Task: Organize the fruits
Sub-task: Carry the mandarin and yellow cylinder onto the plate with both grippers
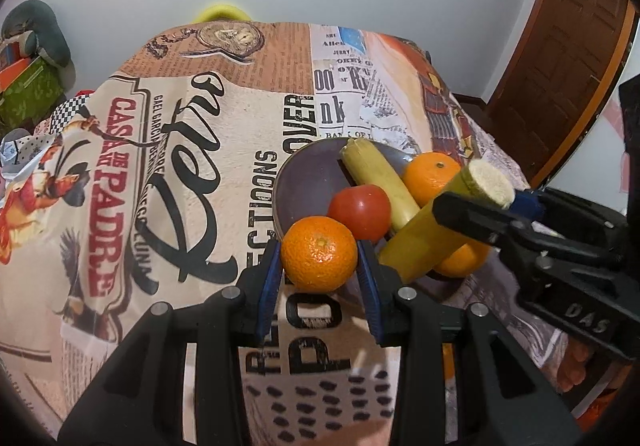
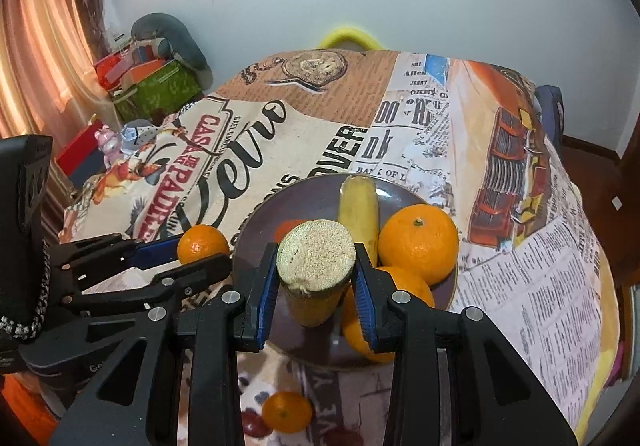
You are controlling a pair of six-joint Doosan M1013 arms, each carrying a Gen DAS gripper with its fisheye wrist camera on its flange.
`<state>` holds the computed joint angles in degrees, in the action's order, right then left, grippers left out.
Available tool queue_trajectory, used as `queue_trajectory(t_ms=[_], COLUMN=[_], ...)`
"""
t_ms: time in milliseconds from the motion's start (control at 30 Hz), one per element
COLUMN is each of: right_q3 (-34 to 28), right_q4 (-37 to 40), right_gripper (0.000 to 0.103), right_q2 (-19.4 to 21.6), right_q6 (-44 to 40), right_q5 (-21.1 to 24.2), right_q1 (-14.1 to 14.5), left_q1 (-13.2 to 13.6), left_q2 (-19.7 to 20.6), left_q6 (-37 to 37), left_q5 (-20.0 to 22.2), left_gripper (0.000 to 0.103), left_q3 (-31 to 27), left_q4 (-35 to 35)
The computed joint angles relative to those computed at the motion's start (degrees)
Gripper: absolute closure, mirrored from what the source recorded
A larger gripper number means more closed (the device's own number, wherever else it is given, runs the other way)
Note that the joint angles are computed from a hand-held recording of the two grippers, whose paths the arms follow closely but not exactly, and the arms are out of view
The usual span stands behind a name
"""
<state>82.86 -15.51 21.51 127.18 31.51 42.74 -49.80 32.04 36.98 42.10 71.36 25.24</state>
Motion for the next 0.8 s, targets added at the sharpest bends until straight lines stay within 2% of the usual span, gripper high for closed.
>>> queue_trajectory(t_ms=[300, 500, 667, 800], right_q3=[-1.58, -3.32, -4.22, -4.44], right_q4=[4.3, 4.02, 8.91, 4.72], right_gripper=[0.07, 0.068, 0.063, 0.058], right_q2=[1.41, 2.87, 3.89, 3.95], right_q6=[-2.01, -1.24, -5.13, -2.02], right_q5=[-1.9, 0.01, 2.25, 4.06], right_q1=[-1.68, -2.44, -3.41, -2.99], left_q1=[1.25, 1.37, 1.31, 1.29], left_q2=[2.02, 2.83, 3.2, 3.27], left_q6=[2.64, 4.26, 3.94, 3.44], left_q5=[0.49, 0.81, 1.07, 1.37], left_gripper=[0.066, 0.066, 0.062, 0.055], left_q3=[-1.9, -2.83, -3.28, -3.42], left_q4=[-3.3, -4.55, -4.24, -3.92])
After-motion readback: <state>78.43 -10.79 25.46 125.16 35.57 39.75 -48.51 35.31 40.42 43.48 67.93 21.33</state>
